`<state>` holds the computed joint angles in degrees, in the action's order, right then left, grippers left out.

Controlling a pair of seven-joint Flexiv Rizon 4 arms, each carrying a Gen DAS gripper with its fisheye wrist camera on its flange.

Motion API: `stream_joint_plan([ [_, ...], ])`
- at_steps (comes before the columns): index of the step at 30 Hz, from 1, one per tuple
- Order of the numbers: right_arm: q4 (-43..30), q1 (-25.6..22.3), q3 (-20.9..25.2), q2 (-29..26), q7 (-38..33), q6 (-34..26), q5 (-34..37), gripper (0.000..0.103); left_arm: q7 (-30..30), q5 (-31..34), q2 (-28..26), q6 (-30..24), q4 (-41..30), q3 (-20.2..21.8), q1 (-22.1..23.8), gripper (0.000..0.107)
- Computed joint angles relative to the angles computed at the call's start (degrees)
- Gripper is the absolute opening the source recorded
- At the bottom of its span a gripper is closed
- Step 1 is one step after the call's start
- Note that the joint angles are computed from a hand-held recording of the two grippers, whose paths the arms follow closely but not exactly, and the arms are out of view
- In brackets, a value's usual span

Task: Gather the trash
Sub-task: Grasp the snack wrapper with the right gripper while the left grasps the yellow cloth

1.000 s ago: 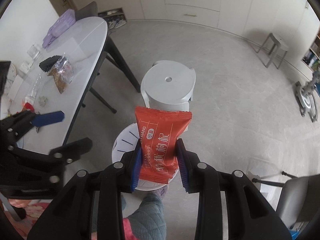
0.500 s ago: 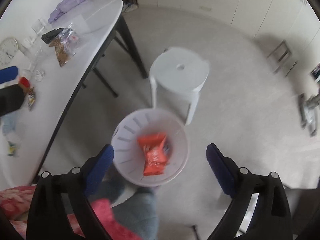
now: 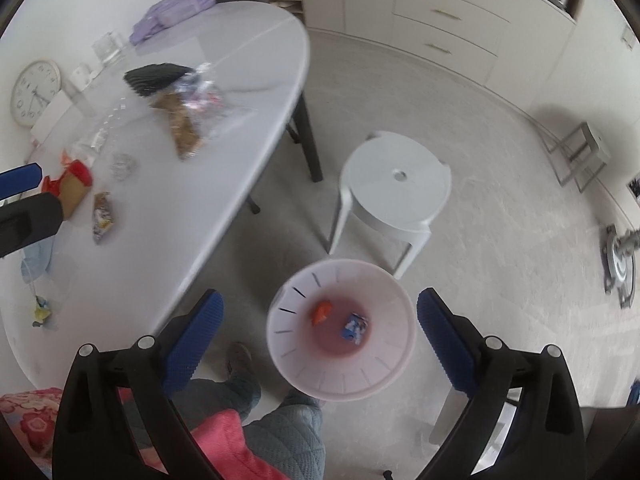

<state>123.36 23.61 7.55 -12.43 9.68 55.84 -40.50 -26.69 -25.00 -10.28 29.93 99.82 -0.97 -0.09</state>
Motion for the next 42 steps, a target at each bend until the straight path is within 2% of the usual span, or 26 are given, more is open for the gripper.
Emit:
stream_joint_plan([
  [5,-7.88,1.0,-1.52,-5.91,-4.49,3.73,-1.72,0.099,-1.86,-0.49,-2.96,3.25,-3.54,1.38,2.85,0.095],
  [9,-16.85,2.67,-2.82,-12.88,-12.21,6.21,-0.74,0.099,-2.74,0.06,-4.97,8.34,-5.11,2.77,6.07,0.095],
  [14,-28.74,4.01,-3.13,-21.92,-22.83,7.23,5.17,0.099,-7.15,2.65,-7.08,11.06,-6.57,4.78,10.03,0.095],
  [19,-41.1,5.17,-2.44,-30.39,-33.14,3.59,11.3,0.099,-15.4,4.99,-9.19,9.21,-8.22,6.8,13.74,0.095],
  [24,-50.88,7.22,-3.68,-36.18,-40.34,-3.47,15.09,0.098,-19.58,6.27,-9.11,9.29,-6.52,7.58,16.28,0.095],
  [30,-55.63,8.33,-4.96,-38.81,-44.42,-7.87,17.98,0.067,-21.04,7.49,-8.47,10.45,-3.48,7.8,17.57,0.095],
  [31,-55.72,8.53,-5.07,-38.72,-45.05,-8.19,18.08,0.061,-20.6,7.46,-8.35,10.54,-3.0,7.68,17.72,0.095],
  [32,-55.56,8.62,-5.19,-38.54,-45.79,-8.19,18.07,0.046,-20.19,7.46,-8.29,10.8,-2.56,7.57,17.76,0.095],
  [34,-55.54,8.71,-5.24,-38.19,-47.02,-8.58,18.21,0.034,-18.22,6.9,-8.38,11.99,-1.35,7.04,17.89,0.095],
  [38,-53.55,8.14,-4.4,-36.54,-48.47,-7.36,20.08,0.031,-13.79,6.05,-9.38,13.19,-0.54,6.08,18.02,0.095],
  [42,-48.51,8.09,-4.42,-31.75,-47.59,-6.57,20.53,0.031,-8.07,5.19,-11.65,15.21,-0.4,5.08,18.17,0.095],
])
